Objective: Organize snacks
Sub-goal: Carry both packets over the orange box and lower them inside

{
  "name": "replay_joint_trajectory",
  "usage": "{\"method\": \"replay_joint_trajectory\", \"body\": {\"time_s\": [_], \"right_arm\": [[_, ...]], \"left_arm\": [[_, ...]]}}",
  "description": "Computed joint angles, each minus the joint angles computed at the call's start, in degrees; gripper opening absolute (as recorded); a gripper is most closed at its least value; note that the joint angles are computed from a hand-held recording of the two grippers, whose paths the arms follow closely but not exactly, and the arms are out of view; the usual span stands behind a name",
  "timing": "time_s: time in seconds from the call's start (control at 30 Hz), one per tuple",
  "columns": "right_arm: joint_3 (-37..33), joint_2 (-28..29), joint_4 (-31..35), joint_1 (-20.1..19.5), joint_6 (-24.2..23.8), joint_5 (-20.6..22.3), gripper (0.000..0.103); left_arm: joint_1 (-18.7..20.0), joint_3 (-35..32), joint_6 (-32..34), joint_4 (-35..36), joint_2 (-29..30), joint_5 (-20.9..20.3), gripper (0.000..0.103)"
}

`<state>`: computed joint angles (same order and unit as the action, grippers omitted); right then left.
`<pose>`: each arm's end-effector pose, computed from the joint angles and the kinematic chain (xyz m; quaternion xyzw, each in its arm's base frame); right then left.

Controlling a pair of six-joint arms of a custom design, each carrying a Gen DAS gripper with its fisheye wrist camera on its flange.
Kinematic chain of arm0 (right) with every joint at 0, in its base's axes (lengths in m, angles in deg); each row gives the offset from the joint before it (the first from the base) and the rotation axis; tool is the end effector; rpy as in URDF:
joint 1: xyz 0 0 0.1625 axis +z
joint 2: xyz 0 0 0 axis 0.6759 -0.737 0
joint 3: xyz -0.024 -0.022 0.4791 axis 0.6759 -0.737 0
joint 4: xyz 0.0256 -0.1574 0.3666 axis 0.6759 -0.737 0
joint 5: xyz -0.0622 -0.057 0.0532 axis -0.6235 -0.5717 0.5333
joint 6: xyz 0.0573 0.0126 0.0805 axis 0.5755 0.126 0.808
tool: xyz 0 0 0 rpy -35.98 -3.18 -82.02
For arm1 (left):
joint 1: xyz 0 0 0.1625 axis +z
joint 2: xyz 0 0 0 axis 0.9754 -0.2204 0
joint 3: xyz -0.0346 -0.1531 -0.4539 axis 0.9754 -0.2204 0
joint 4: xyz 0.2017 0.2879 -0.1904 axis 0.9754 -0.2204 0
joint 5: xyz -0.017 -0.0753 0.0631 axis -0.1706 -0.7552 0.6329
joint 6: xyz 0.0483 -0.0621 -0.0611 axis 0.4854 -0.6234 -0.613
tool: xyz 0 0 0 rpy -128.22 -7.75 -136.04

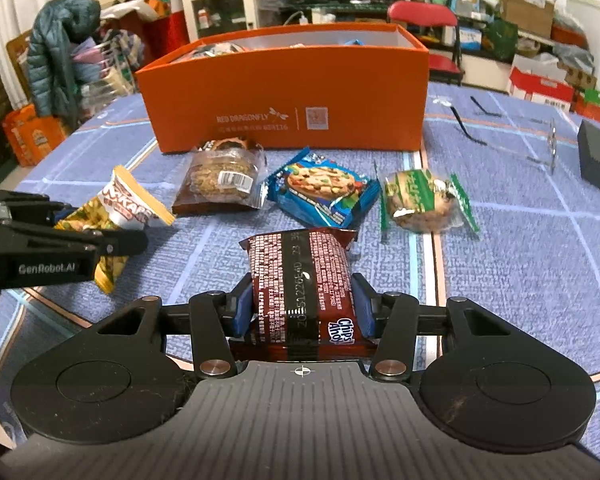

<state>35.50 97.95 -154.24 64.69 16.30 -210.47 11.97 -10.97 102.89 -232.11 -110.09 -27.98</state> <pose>0.2906 -0.7365 -0.2123 0.0483 -0.8368 0.4174 0.3511 0.1388 -0.8420 0.2560 0.4363 0.8519 -0.2085 0.2012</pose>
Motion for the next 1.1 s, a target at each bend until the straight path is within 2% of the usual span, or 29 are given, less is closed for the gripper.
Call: {"method": "replay_joint_trajectory", "body": {"time_s": [0.23,0.4,0.67,0.77,0.9,1.0,1.1], "right_arm": [[-2.1,1.1,-3.3,1.1,-5.1,-1.0,0.034],[-4.1,1.8,-6.8,2.6,-9.8,-1.8,0.034],[-3.7,0.4,-10.3,4.0,-11.6,-1.5,0.034],[-4.8,-0.4,-11.2,4.4,-14.3,-1.3,0.034],[-6.4,-2.2,-10.4,4.1,-15.4,0.3,0.034],[-11.4,-2.3,-6.7,3.3,-16.0,1.4,0.034],[-19.3,-1.0,-0.1,2.0,-16.1,2.4,0.034]], "left_arm": [[-0.8,2.2,-0.6,-6.0,-0.8,1.1,0.036],[-1.2,2.2,-3.2,-5.5,-2.0,-0.9,0.036],[-3.0,1.0,-6.0,-6.0,-2.7,-3.4,0.036],[-4.2,-1.6,-7.2,-4.6,-1.8,-4.5,0.036],[-5.9,-6.5,-8.0,-2.6,0.7,-4.6,0.036],[-7.0,-11.3,-8.1,-0.9,3.8,-4.2,0.036],[-7.9,-17.2,-9.4,1.1,7.5,-3.1,0.036]]}}
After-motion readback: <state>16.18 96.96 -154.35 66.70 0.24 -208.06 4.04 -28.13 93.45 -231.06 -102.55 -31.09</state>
